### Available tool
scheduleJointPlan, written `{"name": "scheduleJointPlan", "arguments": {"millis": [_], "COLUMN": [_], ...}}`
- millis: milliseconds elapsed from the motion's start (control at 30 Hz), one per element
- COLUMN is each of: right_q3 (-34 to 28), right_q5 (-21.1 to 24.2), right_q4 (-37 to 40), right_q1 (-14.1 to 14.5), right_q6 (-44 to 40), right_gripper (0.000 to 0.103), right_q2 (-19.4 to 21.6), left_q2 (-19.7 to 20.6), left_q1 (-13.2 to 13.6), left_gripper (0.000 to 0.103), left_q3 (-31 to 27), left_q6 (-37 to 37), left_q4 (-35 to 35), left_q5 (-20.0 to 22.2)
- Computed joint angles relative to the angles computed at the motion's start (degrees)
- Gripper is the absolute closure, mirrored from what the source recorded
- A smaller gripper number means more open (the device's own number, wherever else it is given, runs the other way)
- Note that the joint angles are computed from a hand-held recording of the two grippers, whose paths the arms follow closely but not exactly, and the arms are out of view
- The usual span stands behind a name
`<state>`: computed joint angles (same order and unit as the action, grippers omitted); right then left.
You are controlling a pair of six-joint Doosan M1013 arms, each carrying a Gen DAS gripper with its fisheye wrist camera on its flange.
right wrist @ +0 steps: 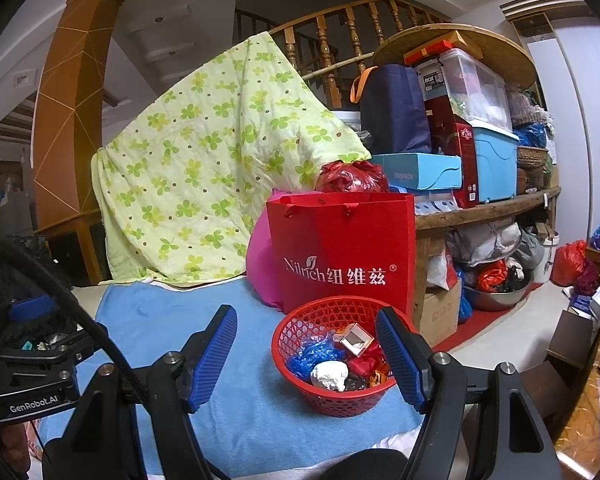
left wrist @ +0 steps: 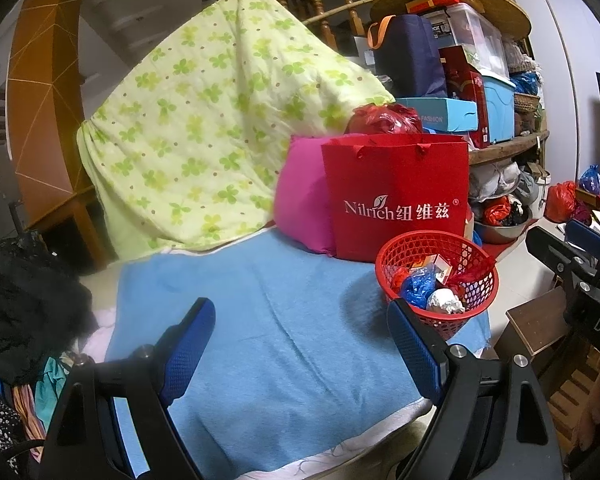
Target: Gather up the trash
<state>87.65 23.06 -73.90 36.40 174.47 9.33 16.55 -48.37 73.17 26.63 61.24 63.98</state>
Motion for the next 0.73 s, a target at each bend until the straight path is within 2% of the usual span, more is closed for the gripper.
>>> {"name": "scheduleJointPlan", "arguments": {"millis": [467,600,733], "right_q3": [-0.5,-1.8,-4.2], "right_q5": [0.4,1.0,0.5], "right_q4": [1.7,4.2,7.8], "right_q1": [-0.4,-0.5,-0.3], "right_q6": [-1.6,-4.5,-8.5], "right_gripper": [0.028,0.028,0.028], "right_q2": [0.7,1.8,3.6], "left_q2": [0.6,0.4,0.2], "left_q1": [0.9,2.0,4.0], "left_gripper": [0.015,0.015,0.015], "left_q3": [-0.3,0.5,1.3], "left_q6": [0.7,-0.5,-1.2], "left_q4": [-1.5,-2.2,-3.8], "left_q5": [-2.2,-4.2,-4.4]}}
